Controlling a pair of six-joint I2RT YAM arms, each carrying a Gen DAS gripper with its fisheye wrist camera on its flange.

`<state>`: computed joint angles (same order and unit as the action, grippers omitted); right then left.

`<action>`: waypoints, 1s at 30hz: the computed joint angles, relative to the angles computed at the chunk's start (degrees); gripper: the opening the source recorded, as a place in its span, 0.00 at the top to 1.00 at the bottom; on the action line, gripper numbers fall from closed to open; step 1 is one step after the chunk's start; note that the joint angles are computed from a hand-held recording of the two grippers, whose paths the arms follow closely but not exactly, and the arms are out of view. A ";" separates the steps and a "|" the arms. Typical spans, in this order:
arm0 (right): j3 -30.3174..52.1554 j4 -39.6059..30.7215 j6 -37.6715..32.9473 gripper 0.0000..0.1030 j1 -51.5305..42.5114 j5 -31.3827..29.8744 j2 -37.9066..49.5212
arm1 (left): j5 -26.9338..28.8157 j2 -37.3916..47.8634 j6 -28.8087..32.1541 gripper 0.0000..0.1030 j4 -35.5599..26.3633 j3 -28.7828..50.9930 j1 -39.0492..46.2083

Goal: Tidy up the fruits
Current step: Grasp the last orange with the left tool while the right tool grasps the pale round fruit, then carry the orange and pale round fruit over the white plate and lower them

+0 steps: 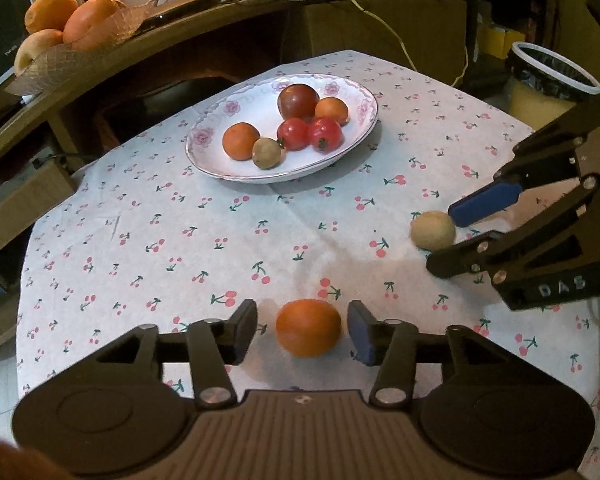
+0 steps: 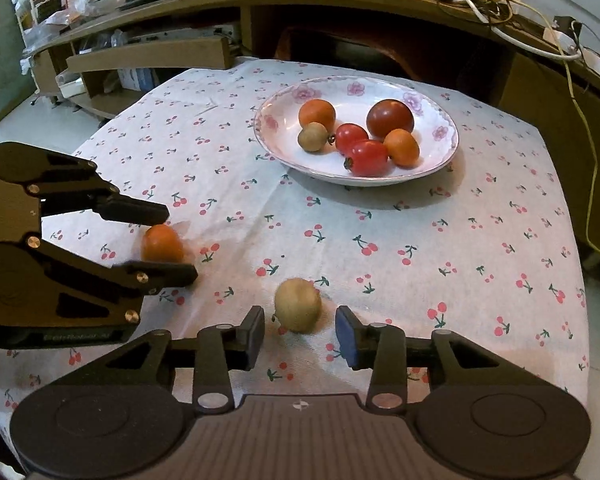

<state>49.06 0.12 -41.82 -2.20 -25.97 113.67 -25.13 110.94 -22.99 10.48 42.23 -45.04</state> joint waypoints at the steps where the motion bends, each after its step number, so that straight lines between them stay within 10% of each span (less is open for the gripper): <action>1: 0.05 -0.14 -0.17 0.61 -0.12 -0.14 0.01 | 0.23 -0.28 -0.20 0.45 0.06 -0.38 0.00; 30: 1.39 -1.56 3.38 0.76 1.32 -1.07 -1.52 | 0.88 -2.04 -2.57 0.63 -4.10 3.58 0.86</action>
